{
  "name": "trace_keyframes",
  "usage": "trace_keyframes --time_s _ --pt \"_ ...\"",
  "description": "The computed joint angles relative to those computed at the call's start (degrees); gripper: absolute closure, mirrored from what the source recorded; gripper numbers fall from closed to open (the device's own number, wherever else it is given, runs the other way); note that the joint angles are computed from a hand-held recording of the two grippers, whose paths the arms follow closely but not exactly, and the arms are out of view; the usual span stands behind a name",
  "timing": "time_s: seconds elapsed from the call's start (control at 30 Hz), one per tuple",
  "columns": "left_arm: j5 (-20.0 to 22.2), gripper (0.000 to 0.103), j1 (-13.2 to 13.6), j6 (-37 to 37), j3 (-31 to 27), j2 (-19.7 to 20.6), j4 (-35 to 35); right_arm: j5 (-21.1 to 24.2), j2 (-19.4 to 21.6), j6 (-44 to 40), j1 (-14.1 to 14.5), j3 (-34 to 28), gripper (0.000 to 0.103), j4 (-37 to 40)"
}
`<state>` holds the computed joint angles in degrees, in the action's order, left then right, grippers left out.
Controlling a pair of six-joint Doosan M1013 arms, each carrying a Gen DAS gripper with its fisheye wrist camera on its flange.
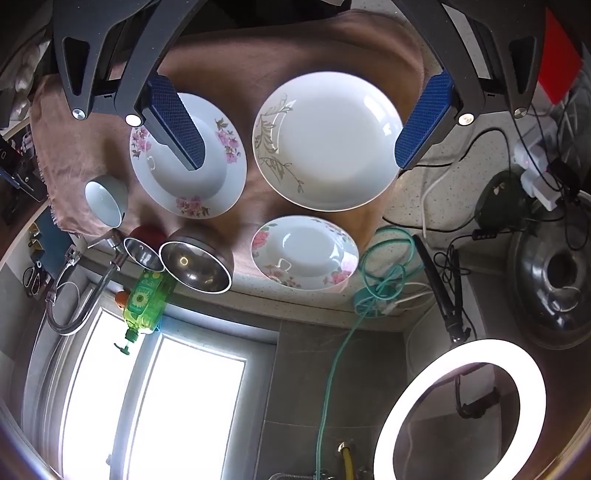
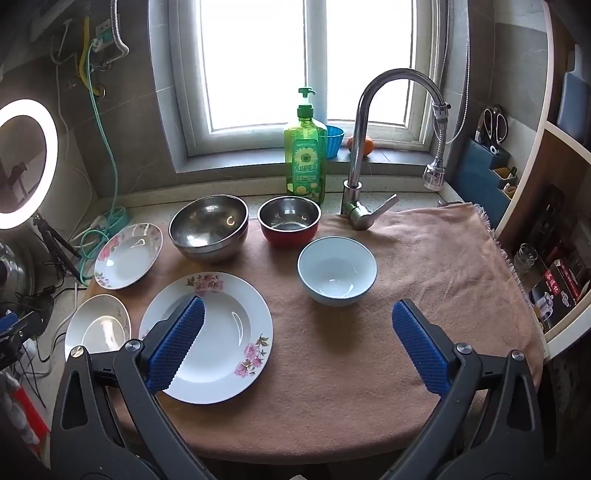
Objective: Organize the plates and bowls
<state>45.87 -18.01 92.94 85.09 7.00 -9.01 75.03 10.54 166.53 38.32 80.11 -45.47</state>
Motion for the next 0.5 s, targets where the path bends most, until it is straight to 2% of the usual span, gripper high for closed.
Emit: trace_keyframes --time_s 0.5 --pt "-0.29 0.001 -0.20 0.22 0.05 0.03 -0.13 -0.70 -0.13 -0.31 -0.39 -0.02 0.000 0.86"
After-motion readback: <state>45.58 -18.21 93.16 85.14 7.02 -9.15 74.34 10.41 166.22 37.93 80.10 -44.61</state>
